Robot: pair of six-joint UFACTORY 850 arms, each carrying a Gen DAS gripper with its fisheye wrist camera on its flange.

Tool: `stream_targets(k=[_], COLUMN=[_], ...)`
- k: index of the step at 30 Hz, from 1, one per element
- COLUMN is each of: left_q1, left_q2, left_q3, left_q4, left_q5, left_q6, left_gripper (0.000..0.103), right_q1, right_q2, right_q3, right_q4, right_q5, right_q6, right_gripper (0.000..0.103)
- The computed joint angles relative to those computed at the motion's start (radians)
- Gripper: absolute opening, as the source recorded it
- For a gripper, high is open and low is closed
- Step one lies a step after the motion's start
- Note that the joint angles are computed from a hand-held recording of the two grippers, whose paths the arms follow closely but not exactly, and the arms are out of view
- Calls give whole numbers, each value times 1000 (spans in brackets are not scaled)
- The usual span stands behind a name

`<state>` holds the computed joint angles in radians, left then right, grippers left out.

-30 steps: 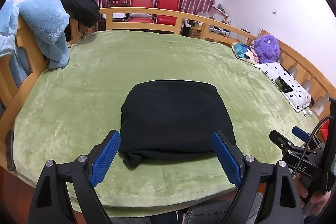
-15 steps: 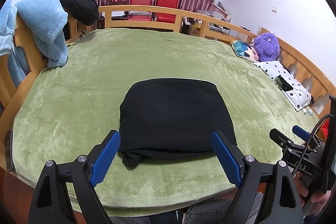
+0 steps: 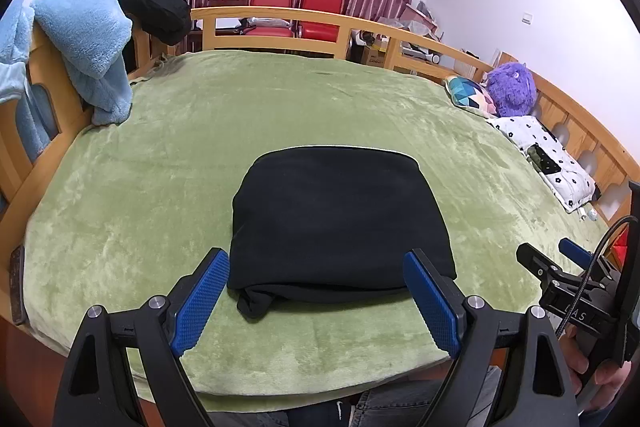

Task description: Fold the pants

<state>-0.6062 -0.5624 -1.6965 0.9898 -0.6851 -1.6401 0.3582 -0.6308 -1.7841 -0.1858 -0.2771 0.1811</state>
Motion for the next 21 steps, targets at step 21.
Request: stream_targets(k=[21], left_q1=[4], left_q2=[1], left_q3=[3], left_q4=[3], left_q5=[14], left_q6=[-4], left_gripper=[88], right_q1=[-3], right_q2=[-18], right_q3=[-17], right_q4=[13], right_q5=[2], right_q6=[-4], right_gripper=[101])
